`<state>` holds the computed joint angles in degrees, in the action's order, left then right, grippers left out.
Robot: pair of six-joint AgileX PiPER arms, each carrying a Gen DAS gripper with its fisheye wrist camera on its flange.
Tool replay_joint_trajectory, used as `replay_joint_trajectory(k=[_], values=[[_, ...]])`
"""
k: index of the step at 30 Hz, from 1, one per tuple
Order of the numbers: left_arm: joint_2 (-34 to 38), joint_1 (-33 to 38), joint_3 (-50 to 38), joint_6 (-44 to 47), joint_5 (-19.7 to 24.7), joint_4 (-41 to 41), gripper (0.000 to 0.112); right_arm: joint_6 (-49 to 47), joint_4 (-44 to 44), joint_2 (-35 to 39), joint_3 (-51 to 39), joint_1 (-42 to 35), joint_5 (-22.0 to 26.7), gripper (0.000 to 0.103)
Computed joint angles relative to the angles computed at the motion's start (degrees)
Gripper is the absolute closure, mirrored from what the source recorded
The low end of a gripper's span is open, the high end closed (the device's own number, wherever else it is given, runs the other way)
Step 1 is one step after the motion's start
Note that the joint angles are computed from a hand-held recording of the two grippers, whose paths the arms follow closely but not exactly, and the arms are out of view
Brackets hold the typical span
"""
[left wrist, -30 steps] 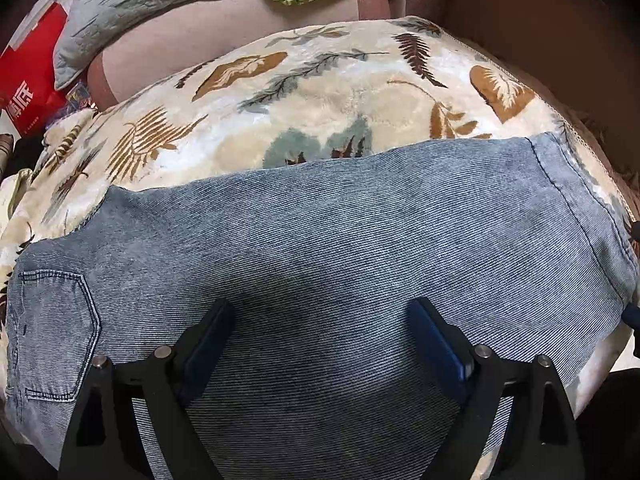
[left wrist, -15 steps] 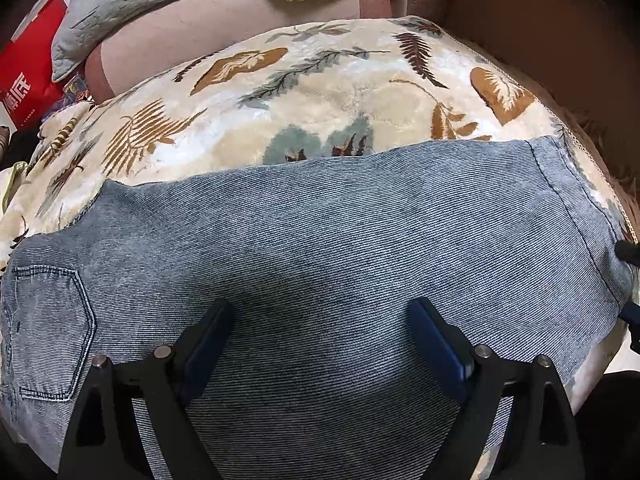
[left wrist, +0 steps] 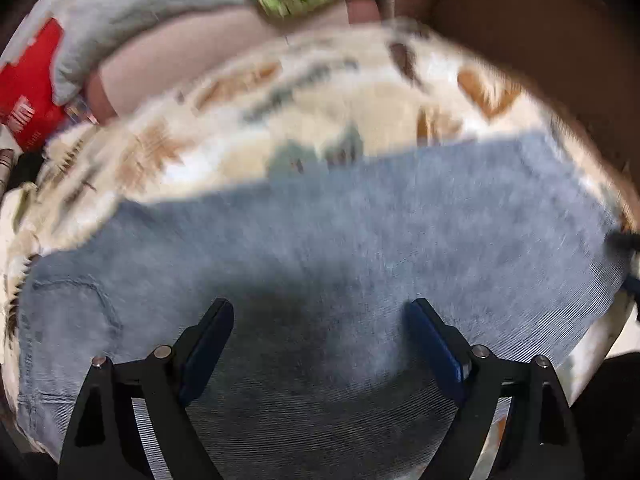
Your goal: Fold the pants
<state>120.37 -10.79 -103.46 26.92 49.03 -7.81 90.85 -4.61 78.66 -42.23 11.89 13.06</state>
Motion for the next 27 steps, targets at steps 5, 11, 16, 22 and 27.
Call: replay_joint_trajectory(k=[5,11,16,22,27], values=[[0.3,0.9,0.4,0.7,-0.6,-2.0,0.021,-6.7,4.0,0.8,-0.5,-0.6,-0.1,0.075],[0.6,0.6,-0.1,-0.3,-0.1,-1.6,0.021,1.3,-9.1,0.8,-6.1,2.7,6.3,0.078],[1.5,1.0,-1.7,0.1,1.1,-2.5,0.021,4.2,-16.5,1.5,-13.1,6.6,13.9,0.079],[4.7,8.0,-12.9,1.5,11.8,-12.9,0.032,0.9,-22.1,7.7,-29.7,13.9,23.9,0.085],[3.9,18.4,-17.3,2.6,11.8,-18.0,0.032,-11.3,-19.9,21.9,-51.6,22.2,26.9,0.085]])
